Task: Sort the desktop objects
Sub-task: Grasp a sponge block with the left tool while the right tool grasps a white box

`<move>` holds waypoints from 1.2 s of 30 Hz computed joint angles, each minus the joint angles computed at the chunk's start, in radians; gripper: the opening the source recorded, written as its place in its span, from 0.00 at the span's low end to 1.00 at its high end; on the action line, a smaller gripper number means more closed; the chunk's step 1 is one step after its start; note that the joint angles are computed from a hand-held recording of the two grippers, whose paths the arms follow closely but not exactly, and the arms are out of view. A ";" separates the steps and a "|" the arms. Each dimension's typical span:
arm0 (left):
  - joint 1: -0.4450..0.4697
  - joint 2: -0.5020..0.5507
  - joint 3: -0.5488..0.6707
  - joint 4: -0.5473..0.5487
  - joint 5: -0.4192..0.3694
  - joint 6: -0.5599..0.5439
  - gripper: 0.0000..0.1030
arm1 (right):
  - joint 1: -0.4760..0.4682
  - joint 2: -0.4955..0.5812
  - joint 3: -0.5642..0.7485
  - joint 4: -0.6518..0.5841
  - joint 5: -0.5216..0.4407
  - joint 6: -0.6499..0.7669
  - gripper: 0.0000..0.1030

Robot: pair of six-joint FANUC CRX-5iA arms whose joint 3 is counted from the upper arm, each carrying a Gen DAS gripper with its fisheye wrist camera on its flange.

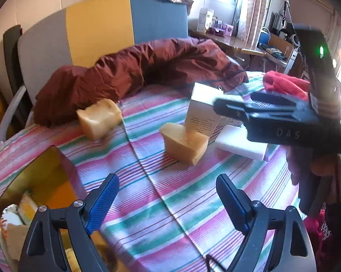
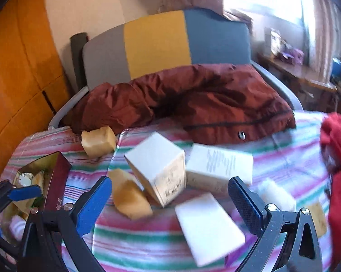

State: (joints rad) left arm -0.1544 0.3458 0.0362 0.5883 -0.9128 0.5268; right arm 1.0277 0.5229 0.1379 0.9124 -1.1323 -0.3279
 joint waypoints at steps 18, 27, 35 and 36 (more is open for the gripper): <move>-0.067 0.156 0.180 -0.058 -0.078 0.198 0.86 | -0.084 -0.012 -0.042 0.000 0.209 0.129 0.67; -0.105 0.222 0.259 -0.104 -0.074 0.374 0.86 | -0.081 -0.071 -0.117 0.150 0.210 -0.018 0.67; -0.071 0.265 0.263 -0.012 -0.145 0.349 0.54 | -0.083 -0.085 -0.135 0.170 0.215 -0.038 0.67; -0.065 0.249 0.241 -0.004 -0.132 0.322 0.54 | -0.082 -0.083 -0.133 0.169 0.215 -0.036 0.67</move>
